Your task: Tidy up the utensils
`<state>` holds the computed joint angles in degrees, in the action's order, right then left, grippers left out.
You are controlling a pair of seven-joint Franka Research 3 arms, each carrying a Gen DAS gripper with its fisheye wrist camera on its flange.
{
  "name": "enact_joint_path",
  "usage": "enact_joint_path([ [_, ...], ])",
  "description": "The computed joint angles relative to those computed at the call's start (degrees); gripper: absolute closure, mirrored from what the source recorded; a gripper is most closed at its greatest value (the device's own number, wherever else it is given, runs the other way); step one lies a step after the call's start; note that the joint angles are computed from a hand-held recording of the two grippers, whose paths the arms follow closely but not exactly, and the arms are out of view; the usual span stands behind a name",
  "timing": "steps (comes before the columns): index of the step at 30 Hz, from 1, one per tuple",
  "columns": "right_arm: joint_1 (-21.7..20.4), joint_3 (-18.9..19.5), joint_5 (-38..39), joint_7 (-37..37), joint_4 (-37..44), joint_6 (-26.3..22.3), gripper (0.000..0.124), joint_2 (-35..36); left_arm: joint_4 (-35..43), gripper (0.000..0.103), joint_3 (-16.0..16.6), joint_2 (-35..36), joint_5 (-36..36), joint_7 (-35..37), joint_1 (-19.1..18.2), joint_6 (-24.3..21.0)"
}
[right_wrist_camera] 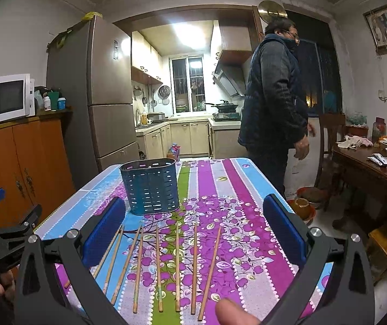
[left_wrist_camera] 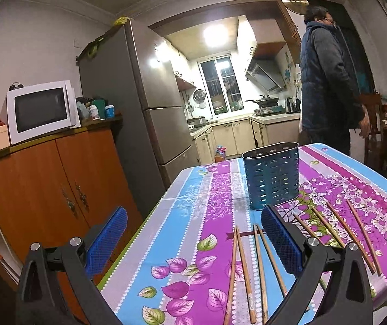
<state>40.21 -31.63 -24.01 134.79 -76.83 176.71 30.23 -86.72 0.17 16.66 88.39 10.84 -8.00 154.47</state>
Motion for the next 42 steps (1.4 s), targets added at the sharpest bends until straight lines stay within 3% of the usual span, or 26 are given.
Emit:
enact_joint_path([
  [18, -0.47, 1.00, 1.08, -1.59, 0.39, -0.41, 0.026, 0.28, 0.55, 0.004, 0.23, 0.66, -0.17, 1.89, -0.49, -0.53],
  [22, 0.43, -0.23, 0.42, -0.44, 0.33, -1.09, 0.026, 0.32, 0.51, 0.004, 0.20, 0.73, -0.94, 2.33, -0.24, -0.13],
  [26, 2.64, -4.16, -2.39, 5.78, -1.49, -2.47, 0.026, -0.87, -0.83, 0.004, -0.29, 0.35, -9.92, 7.24, 3.11, 6.47],
  [29, 5.48, -9.26, -6.66, 12.61, -3.60, -2.14, 0.026, -1.59, -2.78, 0.004, 0.21, -0.20, -16.39, 11.16, 4.90, 10.81],
  [33, 6.43, -11.02, -11.81, 15.99, -5.22, -3.40, 0.026, -2.69, -5.76, 0.004, 2.80, -1.96, -13.44, 8.53, 4.63, 13.60],
  [38, 4.88, -9.17, -16.72, 17.23, -6.92, -3.74, 0.026, -4.52, -8.48, 0.004, 2.50, -3.56, -10.24, 6.05, 6.14, 16.09],
  [42, -1.68, -0.50, -14.67, 12.62, -7.02, -4.10, 0.026, -6.06, -9.09, 0.004, 2.30, -4.04, -5.10, 2.02, 6.13, 17.71],
])
